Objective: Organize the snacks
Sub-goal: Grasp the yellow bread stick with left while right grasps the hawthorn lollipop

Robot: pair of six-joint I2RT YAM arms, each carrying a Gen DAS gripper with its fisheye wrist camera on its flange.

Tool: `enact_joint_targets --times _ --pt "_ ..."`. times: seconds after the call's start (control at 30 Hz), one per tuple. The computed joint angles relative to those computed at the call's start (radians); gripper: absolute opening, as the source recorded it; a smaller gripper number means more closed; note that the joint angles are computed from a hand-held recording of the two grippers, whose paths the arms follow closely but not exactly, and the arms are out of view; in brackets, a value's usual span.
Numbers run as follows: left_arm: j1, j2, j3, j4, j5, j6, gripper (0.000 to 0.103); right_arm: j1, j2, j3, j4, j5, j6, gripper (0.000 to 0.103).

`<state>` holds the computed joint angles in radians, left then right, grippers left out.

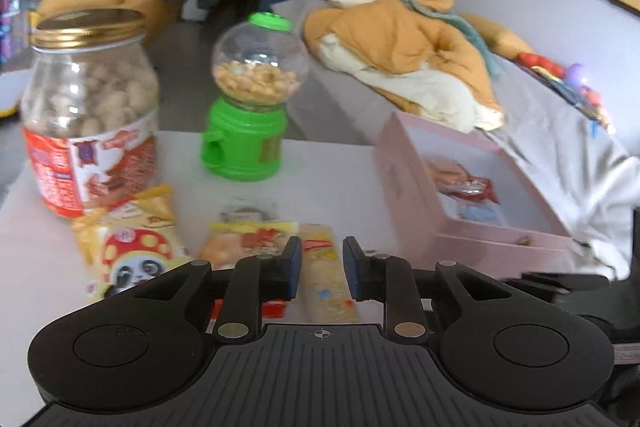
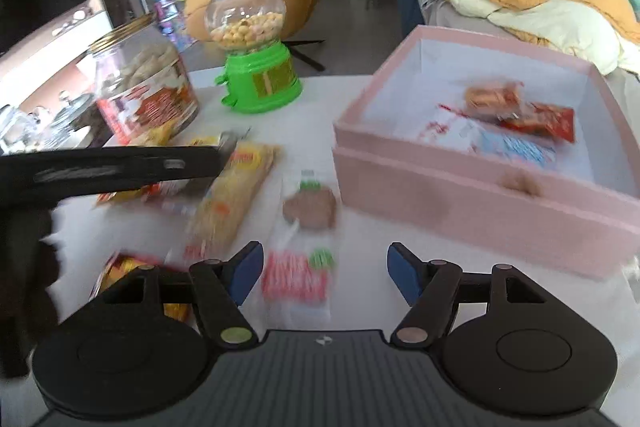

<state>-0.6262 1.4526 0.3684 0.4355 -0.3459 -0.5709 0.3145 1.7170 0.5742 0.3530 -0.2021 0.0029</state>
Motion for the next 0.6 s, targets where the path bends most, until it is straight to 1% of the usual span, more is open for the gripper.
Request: enact_joint_targets --times 0.03,0.07,0.1,0.13,0.2,0.23,0.27,0.3,0.33,0.4,0.47,0.5,0.53,0.6 --pt "-0.001 0.013 0.009 -0.006 0.003 -0.004 0.026 0.033 0.034 0.035 -0.008 0.039 0.012 0.065" --pt "-0.005 0.030 0.021 -0.013 0.000 -0.007 0.027 0.065 0.065 0.078 -0.041 0.088 0.003 0.053" --pt "-0.011 0.050 0.035 -0.016 -0.011 0.000 0.027 0.097 0.079 0.091 -0.032 0.151 -0.008 0.040" --pt "-0.019 0.078 0.056 -0.018 -0.032 0.019 0.027 0.117 0.077 0.095 -0.042 0.163 -0.025 0.039" --pt "-0.034 0.126 0.102 -0.052 -0.082 0.045 0.028 0.117 0.049 0.080 -0.073 0.102 -0.047 0.039" --pt "-0.041 0.172 0.147 -0.085 -0.114 0.056 0.028 0.122 0.033 0.057 -0.069 0.103 -0.059 0.039" --pt "-0.048 0.189 0.168 -0.121 -0.138 0.061 0.030 0.127 0.014 0.025 -0.051 0.119 -0.081 0.039" --pt "-0.055 0.218 0.178 -0.102 -0.159 0.074 0.032 0.129 -0.008 -0.015 -0.027 0.133 -0.101 0.039" --pt "-0.056 0.237 0.192 -0.091 -0.151 0.079 0.032 0.121 -0.037 -0.055 -0.012 0.136 -0.121 0.039" --pt "-0.046 0.262 0.216 -0.116 -0.103 0.072 0.039 0.082 -0.094 -0.099 -0.040 0.115 -0.138 0.039" --pt "-0.042 0.279 0.247 -0.168 -0.059 0.085 0.039 0.022 -0.143 -0.124 -0.086 0.086 -0.146 0.039" --pt "-0.050 0.274 0.238 -0.157 -0.053 0.092 0.034 -0.008 -0.155 -0.134 -0.094 0.072 -0.150 0.040" --pt "-0.057 0.259 0.224 -0.148 -0.031 0.095 0.034 -0.047 -0.168 -0.146 -0.100 0.049 -0.159 0.040" --pt "-0.064 0.234 0.184 -0.101 0.043 0.097 0.033 -0.112 -0.184 -0.168 -0.099 0.007 -0.186 0.041"
